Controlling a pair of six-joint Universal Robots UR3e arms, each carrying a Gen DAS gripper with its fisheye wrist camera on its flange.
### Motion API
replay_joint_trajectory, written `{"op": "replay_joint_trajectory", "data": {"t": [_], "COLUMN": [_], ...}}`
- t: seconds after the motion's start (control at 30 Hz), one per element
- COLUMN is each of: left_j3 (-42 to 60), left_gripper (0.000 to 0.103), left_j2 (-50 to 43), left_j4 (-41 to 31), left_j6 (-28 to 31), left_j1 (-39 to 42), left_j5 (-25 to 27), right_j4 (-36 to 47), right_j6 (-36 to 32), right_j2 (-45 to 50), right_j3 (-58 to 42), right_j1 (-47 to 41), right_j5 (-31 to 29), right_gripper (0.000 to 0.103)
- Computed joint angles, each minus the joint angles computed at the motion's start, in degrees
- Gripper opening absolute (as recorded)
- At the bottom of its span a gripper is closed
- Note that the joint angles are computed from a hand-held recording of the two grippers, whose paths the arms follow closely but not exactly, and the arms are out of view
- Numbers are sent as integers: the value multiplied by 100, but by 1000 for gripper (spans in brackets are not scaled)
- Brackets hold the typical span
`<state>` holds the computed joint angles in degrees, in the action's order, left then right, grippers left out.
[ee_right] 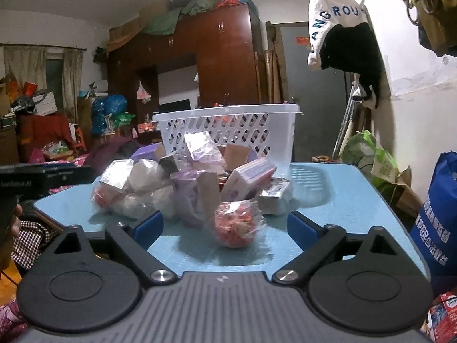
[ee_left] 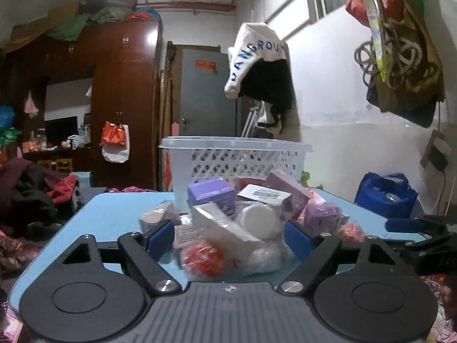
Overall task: Organize objects
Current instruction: 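Grasp a clear wrapped package with the left tool while the right tool grasps the red mesh bag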
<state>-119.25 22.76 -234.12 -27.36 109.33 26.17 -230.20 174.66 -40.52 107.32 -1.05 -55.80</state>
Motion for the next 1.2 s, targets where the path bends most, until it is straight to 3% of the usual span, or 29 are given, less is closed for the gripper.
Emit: {"op": "replay_joint_trajectory", "data": {"t": [0.23, 0.33, 0.43, 0.63, 0.73, 0.8, 1.03, 1.2], "left_j3": [1105, 1322, 1580, 1667, 1618, 1431, 1168, 681], "left_gripper": [87, 86, 74, 64, 53, 37, 37, 37], "left_j2": [-233, -196, -276, -319, -315, -343, -275, -271], "left_j4": [-906, -1084, -1211, -1166, -1091, -1053, -1150, -1175], "left_j6": [-50, -103, -176, -253, -214, -151, 35, 173], "left_j1": [1204, 1352, 1521, 1579, 1526, 1574, 1741, 1777], "left_j5": [1527, 1589, 1709, 1757, 1673, 1807, 2112, 2032], "right_j4": [577, 775, 973, 1085, 1067, 1049, 926, 804], "right_j6": [-263, -306, -235, -244, -256, -217, -166, -77], "right_j2": [43, 104, 136, 89, 28, 24, 4, -31], "right_j3": [-371, -538, -635, -551, -465, -457, -401, -355], "right_j1": [245, 287, 247, 216, 206, 153, 93, -1], "right_j5": [-339, -475, -426, -360, -346, -251, -175, -81], "right_gripper": [87, 80, 71, 62, 54, 53, 52, 51]}}
